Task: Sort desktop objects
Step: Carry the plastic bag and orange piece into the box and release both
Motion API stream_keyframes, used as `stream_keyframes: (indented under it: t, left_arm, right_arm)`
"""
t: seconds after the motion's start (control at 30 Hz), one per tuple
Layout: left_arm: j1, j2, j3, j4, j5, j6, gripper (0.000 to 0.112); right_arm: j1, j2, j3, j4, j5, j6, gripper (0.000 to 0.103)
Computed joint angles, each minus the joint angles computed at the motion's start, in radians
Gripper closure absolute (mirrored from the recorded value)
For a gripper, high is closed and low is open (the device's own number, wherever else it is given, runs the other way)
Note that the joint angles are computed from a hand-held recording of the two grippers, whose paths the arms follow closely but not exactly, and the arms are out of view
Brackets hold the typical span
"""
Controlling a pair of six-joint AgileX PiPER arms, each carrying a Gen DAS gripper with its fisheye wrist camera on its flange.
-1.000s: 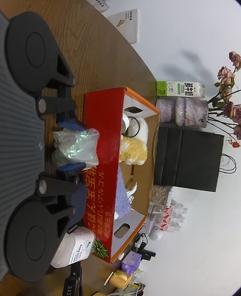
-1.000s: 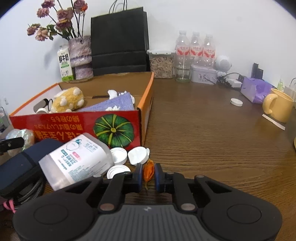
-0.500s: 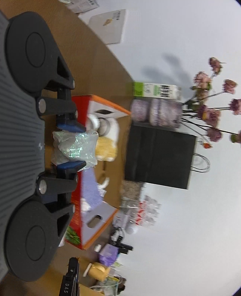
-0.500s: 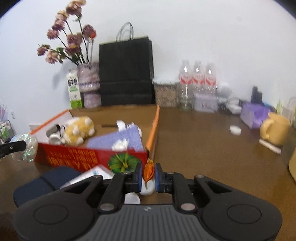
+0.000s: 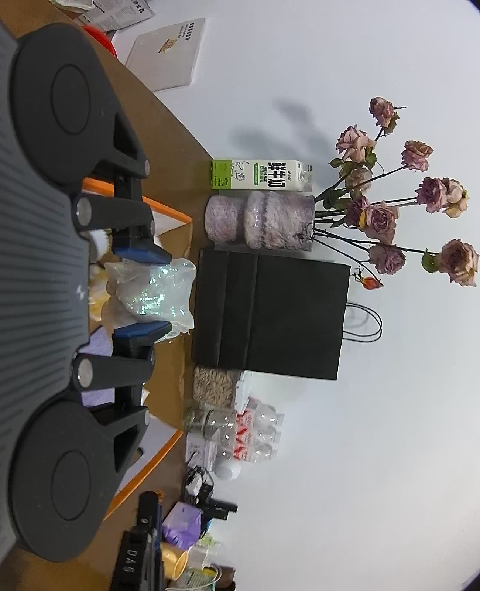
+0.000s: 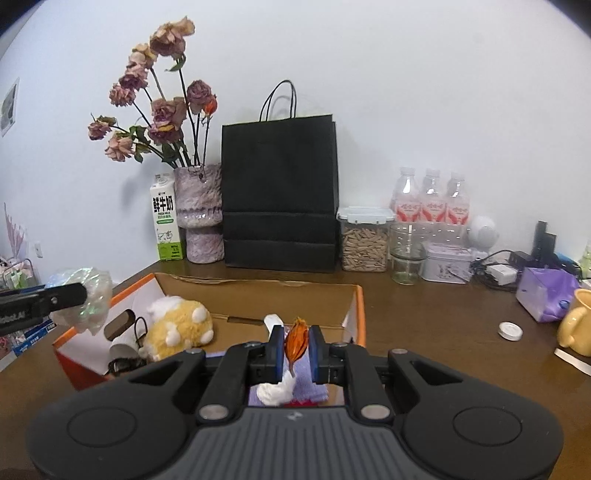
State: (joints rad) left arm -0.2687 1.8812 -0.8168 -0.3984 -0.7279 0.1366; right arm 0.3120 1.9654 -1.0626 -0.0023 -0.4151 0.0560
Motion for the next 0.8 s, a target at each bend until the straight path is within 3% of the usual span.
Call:
stream_keyframes:
  t: [0.13, 0.2, 0.27, 0.53, 0.8]
  left_arm:
    - [-0.001, 0.077, -0.093, -0.063, -0.023, 0.034, 0.079]
    - [0.003, 0.110, -0.131, -0.078, 0.012, 0.056, 0.079]
    - [0.013, 0.135, -0.154, -0.080, 0.041, 0.075, 0.079]
    - [0.009, 0.212, -0.226, -0.195, 0.085, 0.223, 0.079]
    - [0.003, 0.234, -0.231, -0.207, 0.084, 0.248, 0.079]
  right_arm:
    - [0.016, 0.085, -0.124, 0.044, 0.034, -0.045, 0.091]
    - [0.019, 0.128, -0.174, 0.055, 0.036, -0.049, 0.091]
    - [0.009, 0.165, -0.190, 0.003, 0.002, 0.024, 0.091]
    - [-0.022, 0.220, -0.228, -0.209, 0.071, 0.220, 0.091]
    - [-0.005, 0.225, -0.212, -0.086, 0.053, 0.088, 0.091]
